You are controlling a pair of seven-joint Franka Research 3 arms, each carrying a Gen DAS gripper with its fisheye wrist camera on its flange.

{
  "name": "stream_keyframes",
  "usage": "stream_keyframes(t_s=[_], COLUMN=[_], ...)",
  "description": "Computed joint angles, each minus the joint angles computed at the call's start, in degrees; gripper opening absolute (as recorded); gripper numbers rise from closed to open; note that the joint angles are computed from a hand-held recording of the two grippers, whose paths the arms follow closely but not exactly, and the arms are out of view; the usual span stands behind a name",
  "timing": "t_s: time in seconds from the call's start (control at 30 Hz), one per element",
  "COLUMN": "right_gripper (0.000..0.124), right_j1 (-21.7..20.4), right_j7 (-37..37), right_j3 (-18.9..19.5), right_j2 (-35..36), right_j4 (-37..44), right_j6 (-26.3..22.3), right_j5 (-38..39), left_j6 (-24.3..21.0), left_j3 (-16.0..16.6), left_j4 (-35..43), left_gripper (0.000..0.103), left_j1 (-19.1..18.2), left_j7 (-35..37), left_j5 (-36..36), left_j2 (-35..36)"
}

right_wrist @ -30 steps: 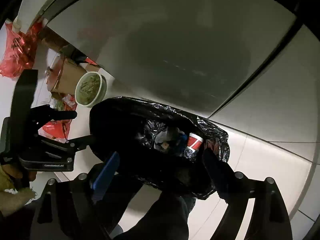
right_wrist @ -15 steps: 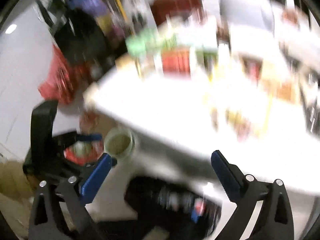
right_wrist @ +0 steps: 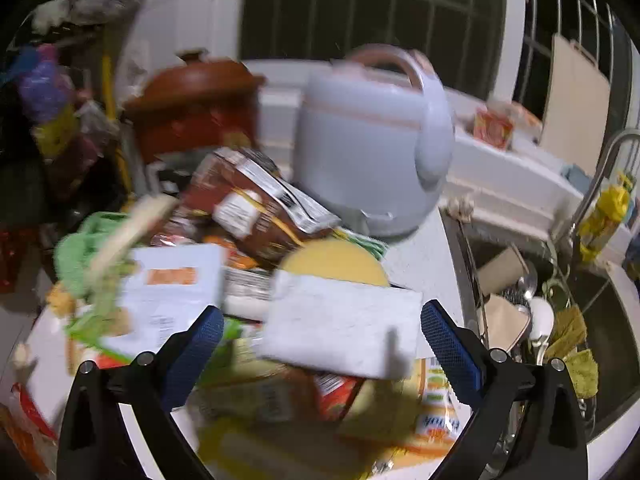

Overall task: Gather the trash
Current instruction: 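Grasp the white sponge with the right tool while the left tool grasps the yellow round sponge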

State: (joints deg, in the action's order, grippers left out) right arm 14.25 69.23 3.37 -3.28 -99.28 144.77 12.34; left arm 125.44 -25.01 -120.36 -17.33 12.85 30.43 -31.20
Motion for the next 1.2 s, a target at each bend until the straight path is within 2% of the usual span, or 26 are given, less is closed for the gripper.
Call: stream_keyframes(t_s=[0.1,0.2,0.27,0.33,0.43,0.47,0.5,0.6,0.67,0.7,0.73,0.8,0.93,1.03,1.13,1.2], right_gripper=[0.098,0.099,0.099,0.095,0.083,0.076,0.059,0.036,0.034,0.027,0.011,0.010,0.010,0.005,0.004,0.004], right_j1=[-0.04,0.09,0.22,0.17,-0.90,-1.31,-1.53,-3.30,-4.17,-4.76,-5.42,-6.47,-7.14,-7.83,-8.59,-9.27], right_j7=[0.95,3.37,4.57,4.75,1.64,-0.15,-1.27,-6.74,-6.84,-7.04,-7.64,-7.64,-7.80,-9.08,-9.55,-10.26], right_j3=[-0.21,-0.28,-0.39,-0.47,-0.48,-0.52,-0.60,-1.48,-2.05,-2.28,-2.51,-2.90,-3.19,-3.55,-4.01,-4.44], right_j2=[4.36,6.27,8.35,8.66,7.60,6.86,6.34,5.07,6.22,6.40,6.44,6.15,6.46,5.56,5.26,4.74], right_j4=[4.21,5.62,8.08,8.33,7.76,7.30,7.11,8.25,10.62,11.21,11.60,11.83,12.22,11.16,10.82,10.38], right_j6=[-2.98,-3.23,-6.19,-6.03,-5.72,-5.52,-5.58,-9.98,-14.17,-15.71,-17.33,-19.38,-19.74,-19.42,-19.96,-20.07], right_j5=[0.44,-1.24,-2.19,-1.99,3.91,6.12,7.42,17.53,20.08,22.21,24.56,27.70,26.11,27.38,28.66,31.11], left_j6=[-0.19,0.14,0.34,0.36,0.96,1.30,1.80,3.98,5.35,5.74,6.10,7.07,7.09,9.70,4.84,-0.92], left_j3=[0.58,0.91,0.97,0.91,0.94,1.05,1.12,1.33,1.50,1.48,1.53,1.53,1.63,2.86,4.05,5.23], left_j4=[-1.14,-1.83,-1.99,-1.81,-1.22,-1.14,-0.86,0.30,1.85,2.51,3.52,5.69,12.55,19.70,30.76,39.78], left_gripper=[0.091,0.091,0.091,0.091,0.091,0.091,0.091,0.091,0.091,0.091,0.091,0.091,0.091,0.091,0.091,0.091], left_j1=[-1.05,-1.58,-1.71,-1.72,-1.54,-1.55,-1.46,-1.19,-1.12,-1.10,-1.08,-0.97,-0.89,-1.38,-3.31,-5.23], left_j7=[0.59,0.58,0.51,0.69,1.19,1.41,1.61,2.16,3.11,3.39,3.91,4.73,5.70,6.03,8.28,10.67], left_j5=[-1.94,-3.21,-3.69,-3.74,-3.47,-3.46,-3.38,-2.99,-2.86,-2.73,-2.57,-1.78,0.09,1.29,3.29,3.30], left_j2=[-0.52,-0.70,-0.69,-0.50,0.18,0.42,0.96,2.92,5.28,6.23,7.45,10.04,17.33,24.42,33.32,39.97])
